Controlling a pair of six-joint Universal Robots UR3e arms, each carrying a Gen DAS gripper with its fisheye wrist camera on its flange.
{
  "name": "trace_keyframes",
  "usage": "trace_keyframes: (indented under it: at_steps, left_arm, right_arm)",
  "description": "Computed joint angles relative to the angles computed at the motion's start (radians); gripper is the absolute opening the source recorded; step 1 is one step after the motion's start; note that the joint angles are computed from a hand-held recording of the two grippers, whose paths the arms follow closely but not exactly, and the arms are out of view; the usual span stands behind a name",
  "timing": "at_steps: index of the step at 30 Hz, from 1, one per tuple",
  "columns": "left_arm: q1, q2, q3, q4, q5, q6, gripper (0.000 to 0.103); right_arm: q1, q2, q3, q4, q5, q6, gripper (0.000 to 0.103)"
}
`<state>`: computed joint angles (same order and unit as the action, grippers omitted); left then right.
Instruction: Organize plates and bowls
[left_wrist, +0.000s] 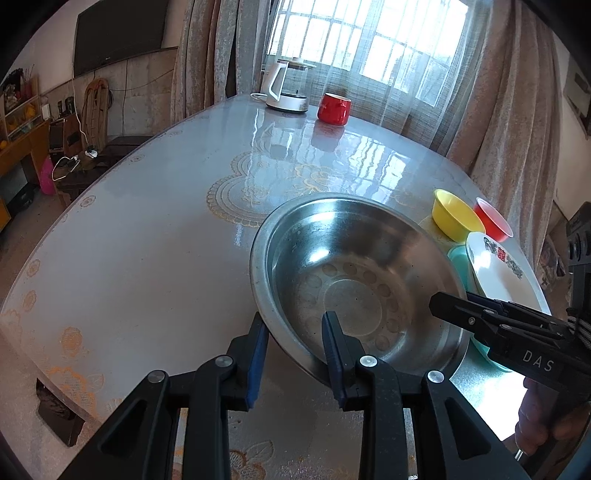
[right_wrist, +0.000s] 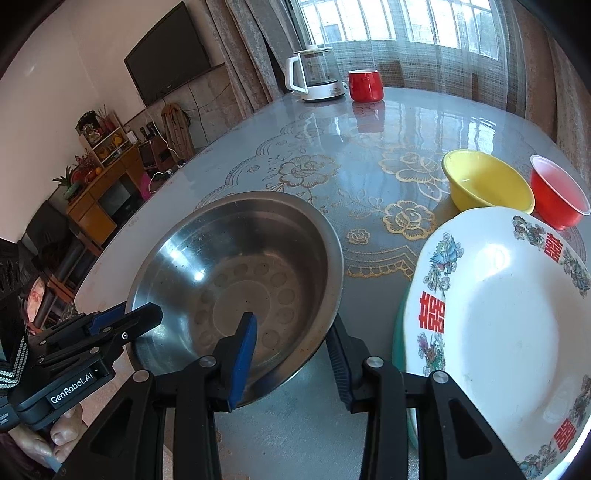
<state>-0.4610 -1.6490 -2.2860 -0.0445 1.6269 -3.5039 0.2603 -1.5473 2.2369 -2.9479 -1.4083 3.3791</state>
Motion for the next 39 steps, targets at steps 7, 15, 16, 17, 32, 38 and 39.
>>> trace_keyframes:
  at_steps: [7, 15, 16, 17, 32, 38, 39]
  left_arm:
    - [-0.015, 0.019, -0.010, 0.012, 0.045, 0.017, 0.030]
    - [-0.026, 0.050, 0.014, -0.007, 0.115, 0.038, 0.034]
    - [-0.025, 0.054, 0.019, -0.013, 0.119, 0.038, 0.034]
    - [-0.024, 0.057, 0.025, -0.019, 0.122, 0.037, 0.035]
    - [-0.070, -0.025, 0.263, -0.166, 0.093, 0.054, 0.037]
    - [-0.090, -0.128, 0.439, -0.220, 0.029, 0.075, 0.040]
    - [-0.093, -0.149, 0.475, -0.238, 0.018, 0.077, 0.040]
  right_arm:
    - [-0.021, -0.019, 0.024, -0.028, -0.011, 0.015, 0.042]
    - [-0.040, -0.059, 0.061, -0.056, -0.007, 0.019, 0.042]
    - [-0.046, -0.073, 0.067, -0.054, -0.003, 0.014, 0.042]
    - [-0.052, -0.086, 0.072, -0.053, 0.001, 0.010, 0.042]
    - [-0.491, -0.522, 0.281, 0.121, 0.319, -0.101, 0.042]
    - [-0.810, -0.734, 0.289, 0.416, 0.495, -0.227, 0.042]
    - [-0.845, -0.733, 0.282, 0.436, 0.509, -0.235, 0.042]
